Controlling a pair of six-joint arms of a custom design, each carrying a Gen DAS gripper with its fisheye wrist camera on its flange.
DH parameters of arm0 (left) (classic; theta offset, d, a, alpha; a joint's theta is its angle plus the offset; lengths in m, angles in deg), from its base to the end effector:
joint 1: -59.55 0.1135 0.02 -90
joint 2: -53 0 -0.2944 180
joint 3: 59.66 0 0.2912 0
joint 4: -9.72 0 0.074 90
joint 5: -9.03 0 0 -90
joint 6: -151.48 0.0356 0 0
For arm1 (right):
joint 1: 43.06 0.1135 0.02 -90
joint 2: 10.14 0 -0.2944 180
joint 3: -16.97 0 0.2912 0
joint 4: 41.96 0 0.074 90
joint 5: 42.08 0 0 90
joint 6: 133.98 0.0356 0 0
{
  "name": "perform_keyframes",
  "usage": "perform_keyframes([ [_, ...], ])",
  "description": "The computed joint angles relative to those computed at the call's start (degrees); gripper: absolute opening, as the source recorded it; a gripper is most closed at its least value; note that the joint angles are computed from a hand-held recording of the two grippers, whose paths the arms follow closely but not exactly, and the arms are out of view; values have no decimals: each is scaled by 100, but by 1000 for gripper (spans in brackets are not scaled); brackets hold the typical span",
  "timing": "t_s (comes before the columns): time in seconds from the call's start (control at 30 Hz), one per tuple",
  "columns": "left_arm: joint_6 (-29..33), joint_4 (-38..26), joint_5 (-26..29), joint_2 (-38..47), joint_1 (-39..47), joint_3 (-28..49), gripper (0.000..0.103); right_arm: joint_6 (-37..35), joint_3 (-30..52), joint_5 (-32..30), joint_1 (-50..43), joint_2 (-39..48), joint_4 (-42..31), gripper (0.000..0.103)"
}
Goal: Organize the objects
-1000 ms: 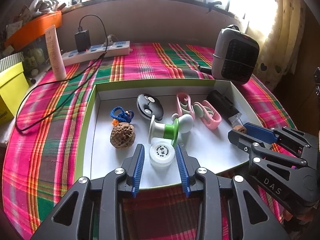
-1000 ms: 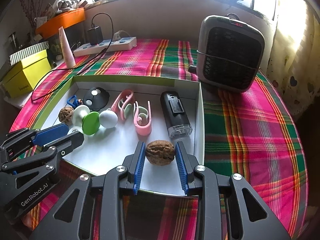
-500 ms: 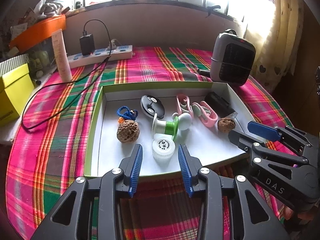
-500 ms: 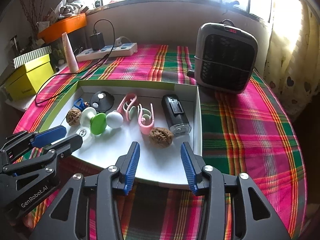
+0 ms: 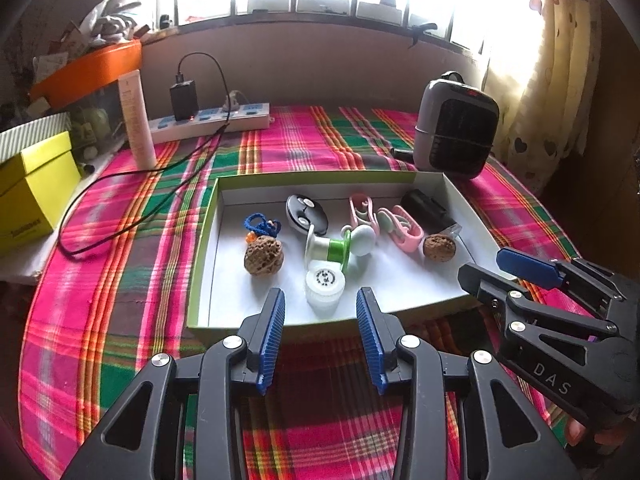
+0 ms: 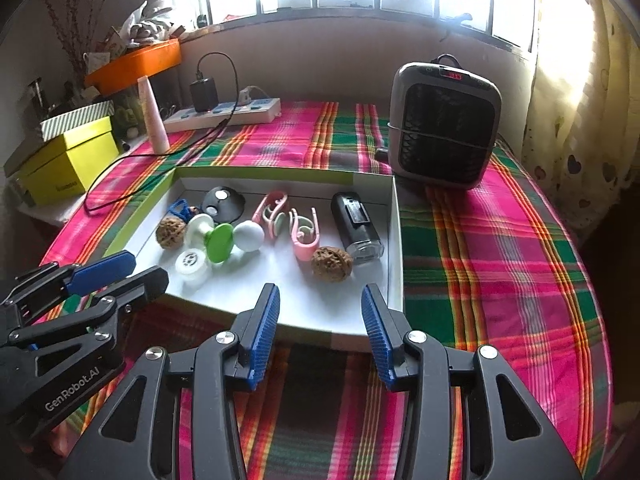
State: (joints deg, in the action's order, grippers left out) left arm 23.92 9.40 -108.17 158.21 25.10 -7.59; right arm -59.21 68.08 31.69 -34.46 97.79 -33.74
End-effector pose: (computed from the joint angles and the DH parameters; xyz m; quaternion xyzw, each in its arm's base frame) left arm 0.2853 -0.1760 0.0797 -0.0987 0.9206 0.0015 0.3778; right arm 0.3362 0.0609 0.0687 -0.2400 0.8958 0.1116 0.3570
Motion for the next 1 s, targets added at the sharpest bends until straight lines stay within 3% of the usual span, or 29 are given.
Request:
perform_keyframes([
  [1.0, -1503, -624, -433, 187, -1075, -429, 37, -301, -1272, 201, -174, -108, 673, 45],
])
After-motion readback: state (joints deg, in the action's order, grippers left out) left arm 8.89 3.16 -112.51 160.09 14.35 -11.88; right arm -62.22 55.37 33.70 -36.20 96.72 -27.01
